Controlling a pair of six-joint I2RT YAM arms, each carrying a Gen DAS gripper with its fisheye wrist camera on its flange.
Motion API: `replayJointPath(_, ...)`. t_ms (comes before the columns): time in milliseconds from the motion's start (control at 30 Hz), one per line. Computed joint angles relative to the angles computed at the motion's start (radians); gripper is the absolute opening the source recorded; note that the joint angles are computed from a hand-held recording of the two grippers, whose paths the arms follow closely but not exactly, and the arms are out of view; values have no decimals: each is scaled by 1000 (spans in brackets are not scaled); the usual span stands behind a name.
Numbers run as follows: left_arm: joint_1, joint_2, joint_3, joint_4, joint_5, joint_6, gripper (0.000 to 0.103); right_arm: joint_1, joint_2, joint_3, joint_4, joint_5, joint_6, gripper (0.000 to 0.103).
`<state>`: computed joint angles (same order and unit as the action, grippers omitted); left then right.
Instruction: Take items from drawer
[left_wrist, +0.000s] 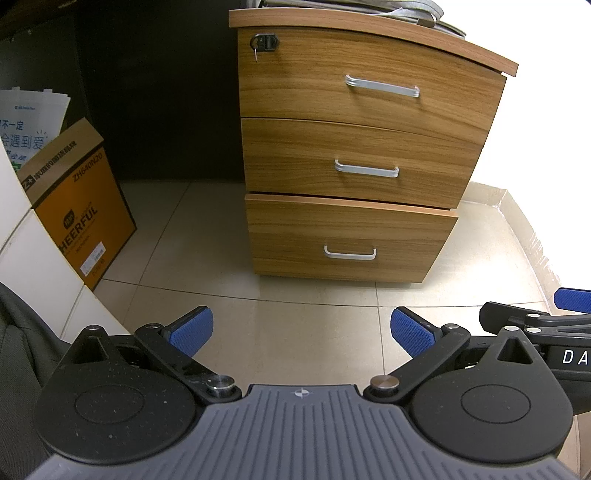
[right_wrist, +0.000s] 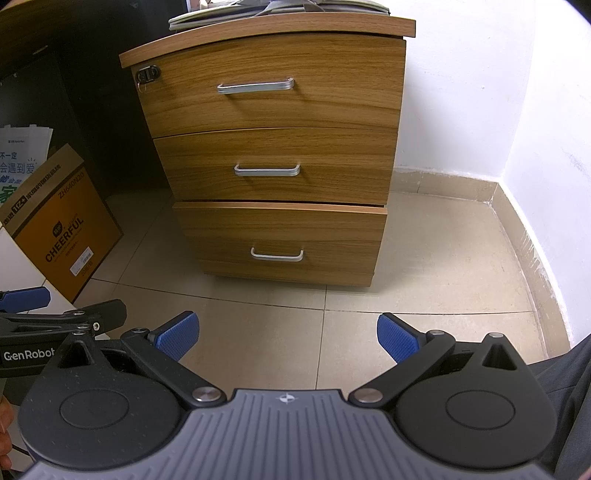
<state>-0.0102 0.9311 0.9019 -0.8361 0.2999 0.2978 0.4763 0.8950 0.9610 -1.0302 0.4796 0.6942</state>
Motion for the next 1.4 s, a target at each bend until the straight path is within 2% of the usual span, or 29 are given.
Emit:
replayJointPath(400,3,0,-1,-1,3,3,103,-36,-7,0,10,-24,-32,103)
replayJointPath(1400,-1,4,0,1,-1,1,103,-11,6,6,2,-4,-10,103)
